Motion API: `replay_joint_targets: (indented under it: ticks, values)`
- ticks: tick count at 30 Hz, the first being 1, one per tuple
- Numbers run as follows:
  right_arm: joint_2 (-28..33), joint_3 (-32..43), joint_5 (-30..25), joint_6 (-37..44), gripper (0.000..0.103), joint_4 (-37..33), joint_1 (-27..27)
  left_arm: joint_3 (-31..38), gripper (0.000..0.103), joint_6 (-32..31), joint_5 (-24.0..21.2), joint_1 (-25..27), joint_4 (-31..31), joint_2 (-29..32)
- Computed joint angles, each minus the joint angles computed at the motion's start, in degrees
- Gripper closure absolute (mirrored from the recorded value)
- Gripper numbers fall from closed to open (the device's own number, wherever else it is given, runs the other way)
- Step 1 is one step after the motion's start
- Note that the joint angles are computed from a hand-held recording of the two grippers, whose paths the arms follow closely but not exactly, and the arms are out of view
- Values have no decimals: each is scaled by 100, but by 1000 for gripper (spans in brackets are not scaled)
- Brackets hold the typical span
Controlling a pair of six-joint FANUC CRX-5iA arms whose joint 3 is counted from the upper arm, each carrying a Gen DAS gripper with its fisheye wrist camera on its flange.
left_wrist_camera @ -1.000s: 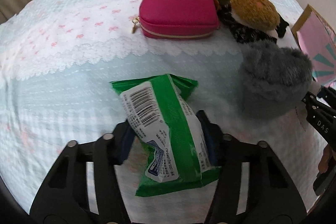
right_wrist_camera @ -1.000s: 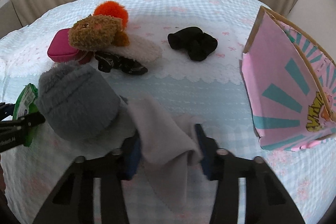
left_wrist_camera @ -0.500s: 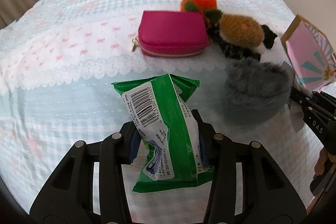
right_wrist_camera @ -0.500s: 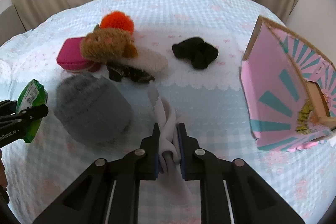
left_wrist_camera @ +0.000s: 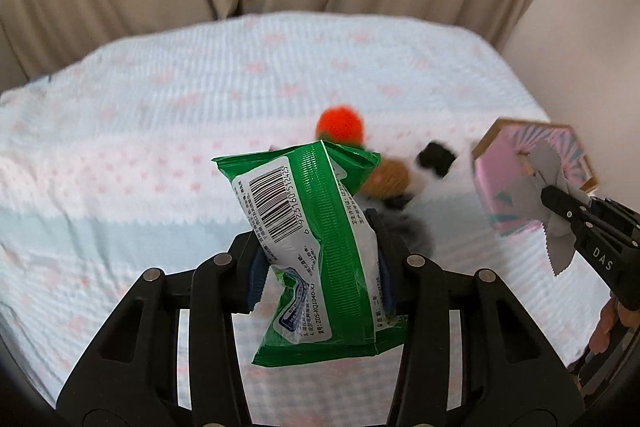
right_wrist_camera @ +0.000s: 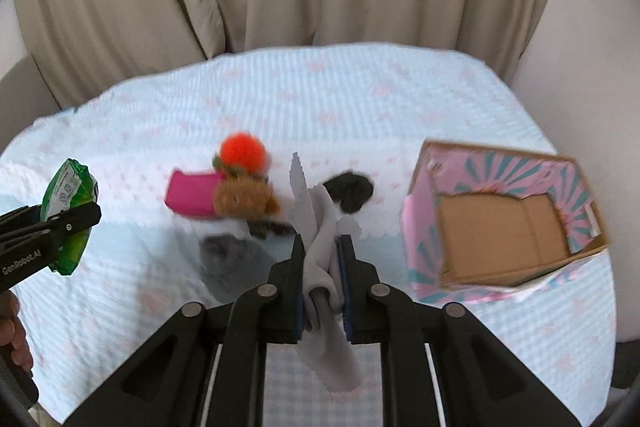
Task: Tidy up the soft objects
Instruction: 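Carry both items over the cardboard box and open both tools to drop them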
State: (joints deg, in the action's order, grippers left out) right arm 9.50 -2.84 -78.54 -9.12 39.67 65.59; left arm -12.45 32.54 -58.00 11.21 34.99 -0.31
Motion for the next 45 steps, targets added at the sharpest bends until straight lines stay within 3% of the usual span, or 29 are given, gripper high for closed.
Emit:
replay_joint_targets:
  ticks: [5, 12, 20, 24, 30, 38, 45]
  values:
    - [-282, 244, -610, -41, 90, 227, 189, 297, 63, 188, -288, -159, 129, -271]
    - [-1083, -77, -993, 40, 90, 472, 302, 481, 63, 1164, -237, -830, -47, -742]
    - [-2666, -1122, -920, 730, 90, 348, 196, 811, 63, 3574, 113, -2456, -1155, -955]
    - [-3352, -1549, -856, 1323, 90, 75, -43, 1250, 63, 4749, 125, -3338, -1807, -575]
    - [-3956, -2038, -514, 2209, 90, -564, -807, 1858, 63, 5631, -5, -4235, -2436, 241]
    - [-4199, -2593, 239, 3136, 90, -1541, -2014, 2850, 63, 5942, -418, -4796, -2704, 1570]
    - [-3951, -2767, 875, 4191, 90, -2432, -3085, 3799, 63, 6262, -979, -4967, -2795, 2667]
